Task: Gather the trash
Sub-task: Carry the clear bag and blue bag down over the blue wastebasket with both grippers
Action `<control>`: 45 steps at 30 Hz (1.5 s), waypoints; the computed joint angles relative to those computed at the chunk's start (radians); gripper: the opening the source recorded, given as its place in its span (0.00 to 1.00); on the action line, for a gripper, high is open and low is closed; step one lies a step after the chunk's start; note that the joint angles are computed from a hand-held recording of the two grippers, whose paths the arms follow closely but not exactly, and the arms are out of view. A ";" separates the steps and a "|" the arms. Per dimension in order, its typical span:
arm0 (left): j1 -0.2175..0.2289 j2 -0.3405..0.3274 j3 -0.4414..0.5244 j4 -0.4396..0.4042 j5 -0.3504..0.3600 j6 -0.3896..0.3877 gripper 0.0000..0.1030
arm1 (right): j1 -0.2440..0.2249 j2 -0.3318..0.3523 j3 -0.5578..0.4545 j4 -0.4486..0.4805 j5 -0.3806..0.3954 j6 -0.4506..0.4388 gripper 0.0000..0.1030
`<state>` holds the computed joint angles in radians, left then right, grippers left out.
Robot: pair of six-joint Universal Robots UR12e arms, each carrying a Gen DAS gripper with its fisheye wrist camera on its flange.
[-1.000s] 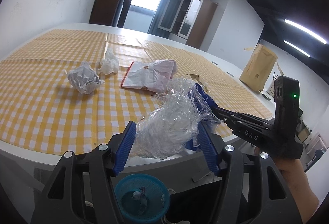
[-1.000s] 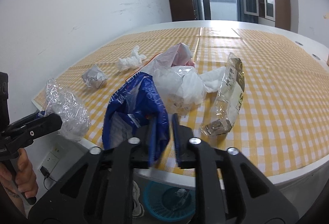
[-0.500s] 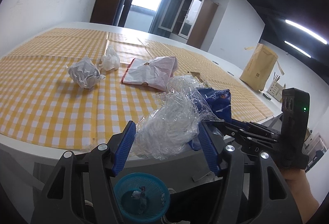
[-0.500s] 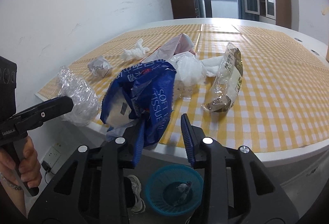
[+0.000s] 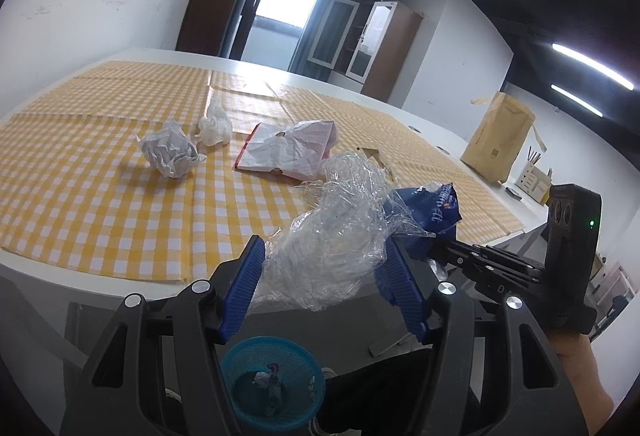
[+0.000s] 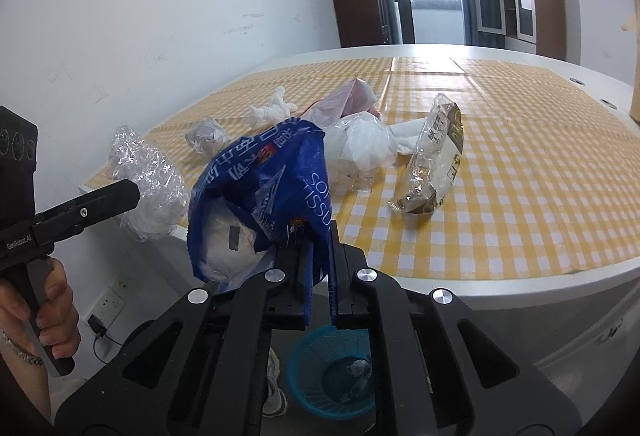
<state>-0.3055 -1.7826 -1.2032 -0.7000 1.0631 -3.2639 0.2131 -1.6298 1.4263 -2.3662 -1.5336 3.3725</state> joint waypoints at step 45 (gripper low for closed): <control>-0.021 0.096 -0.253 -0.091 -0.010 0.010 0.59 | 0.005 -0.080 0.221 0.226 0.054 0.056 0.05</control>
